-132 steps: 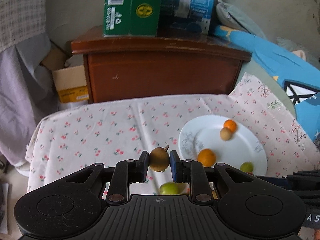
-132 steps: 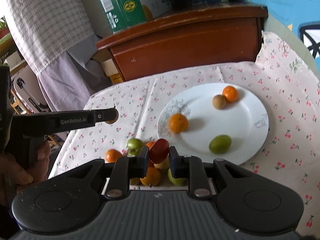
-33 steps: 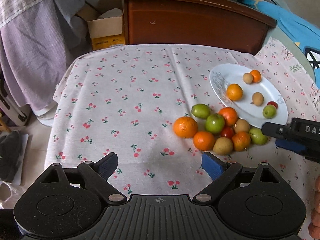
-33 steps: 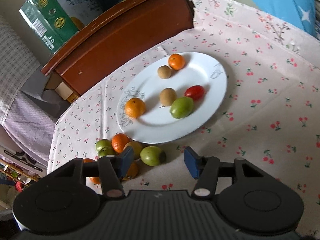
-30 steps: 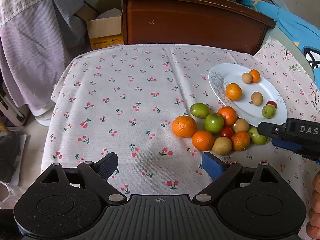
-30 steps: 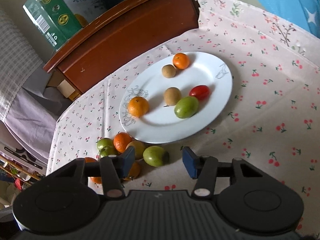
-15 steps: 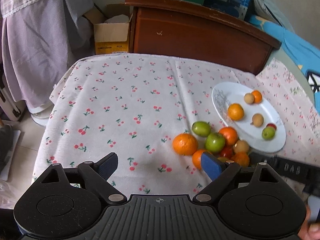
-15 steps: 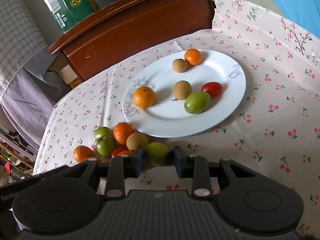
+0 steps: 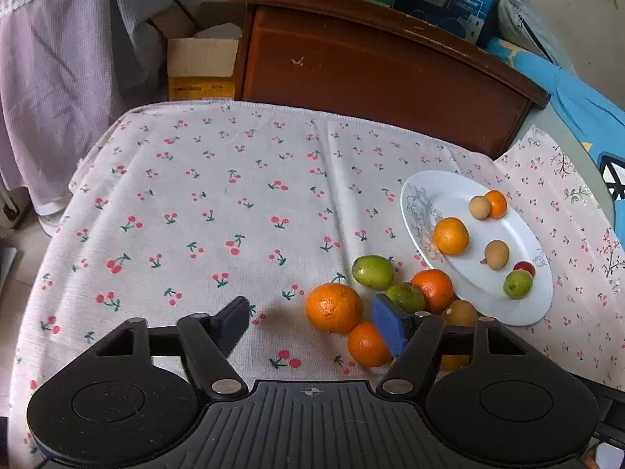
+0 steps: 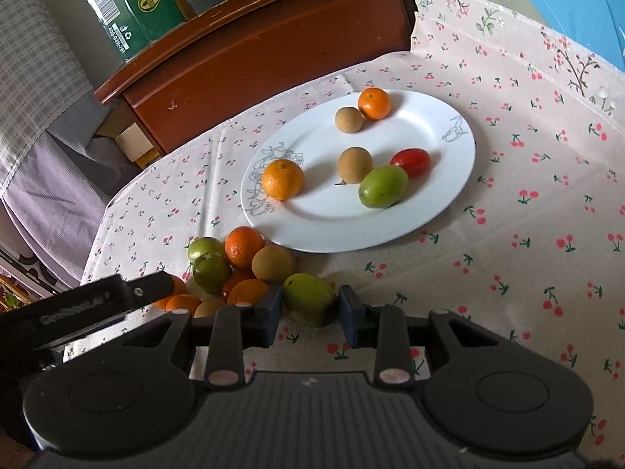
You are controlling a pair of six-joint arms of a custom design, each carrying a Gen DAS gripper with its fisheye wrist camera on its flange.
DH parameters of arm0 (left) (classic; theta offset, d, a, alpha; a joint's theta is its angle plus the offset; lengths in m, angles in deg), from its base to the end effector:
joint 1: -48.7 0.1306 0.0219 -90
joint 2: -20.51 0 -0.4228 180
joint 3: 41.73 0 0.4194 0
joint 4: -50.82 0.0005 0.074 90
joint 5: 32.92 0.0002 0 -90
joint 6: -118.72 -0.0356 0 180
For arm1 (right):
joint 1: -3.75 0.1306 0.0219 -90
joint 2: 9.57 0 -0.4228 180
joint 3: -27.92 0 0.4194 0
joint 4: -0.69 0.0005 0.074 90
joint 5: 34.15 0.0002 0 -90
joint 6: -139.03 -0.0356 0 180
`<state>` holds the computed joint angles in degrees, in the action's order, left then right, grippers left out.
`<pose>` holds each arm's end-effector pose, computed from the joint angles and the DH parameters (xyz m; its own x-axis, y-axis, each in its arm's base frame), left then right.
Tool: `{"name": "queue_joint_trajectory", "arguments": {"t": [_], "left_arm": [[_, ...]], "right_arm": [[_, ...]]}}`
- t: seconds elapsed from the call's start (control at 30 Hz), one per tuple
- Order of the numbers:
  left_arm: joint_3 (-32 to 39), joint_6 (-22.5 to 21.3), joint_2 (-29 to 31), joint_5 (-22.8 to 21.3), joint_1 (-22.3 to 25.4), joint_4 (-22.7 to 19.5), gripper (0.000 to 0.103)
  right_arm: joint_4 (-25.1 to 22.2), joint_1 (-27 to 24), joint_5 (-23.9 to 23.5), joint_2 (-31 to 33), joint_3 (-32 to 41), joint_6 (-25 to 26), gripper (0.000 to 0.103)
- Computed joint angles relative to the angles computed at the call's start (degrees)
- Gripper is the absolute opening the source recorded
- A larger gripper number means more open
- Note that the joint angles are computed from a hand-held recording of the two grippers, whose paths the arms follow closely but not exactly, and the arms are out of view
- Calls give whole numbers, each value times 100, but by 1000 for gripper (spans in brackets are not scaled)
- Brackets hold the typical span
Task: Organize fruits
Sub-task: 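Grasp a large orange with the left tool while the right tool grasps a green fruit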
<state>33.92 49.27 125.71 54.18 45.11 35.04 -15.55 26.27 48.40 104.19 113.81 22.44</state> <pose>0.5734 -0.0347 0.2537 -0.6741 -0.3090 -0.6709 -0.2238 0.9510 -0.2131 0.5909 0.2494 0.2453 -0.7834 0.1556 -0.6017 -0.1287 0.9065 0.4021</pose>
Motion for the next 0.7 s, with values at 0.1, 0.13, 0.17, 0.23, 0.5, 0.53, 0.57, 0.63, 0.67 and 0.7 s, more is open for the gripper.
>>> {"name": "queue_joint_trajectory", "arguments": {"t": [0.1,0.13,0.17,0.23,0.5,0.53,0.57,0.63,0.67,0.7], "left_arm": [[30,118,44,8,22,8,68],[34,163,57,48,35,15,68],[28,209,68,104,50,46,67],[15,258,77,239,71,113,59],[21,226,78,459,81,144,35],[27,252,86,420,76,133,38],[35,269,95,343,66,120,42],[34,249,115,310,61,159,42],[34,252,125,303,62,172,42],[27,241,128,312,61,196,40]], "right_arm": [[1,1,11,-1,-1,17,32],[1,4,28,-4,-3,10,32],[1,11,45,-1,2,5,32],[5,20,70,0,2,35,32],[17,55,156,1,-2,195,32],[17,57,166,5,1,199,32],[19,60,177,7,2,200,32],[32,66,194,6,-5,221,32],[34,68,198,7,-5,242,32],[38,68,199,7,-6,255,32]]}}
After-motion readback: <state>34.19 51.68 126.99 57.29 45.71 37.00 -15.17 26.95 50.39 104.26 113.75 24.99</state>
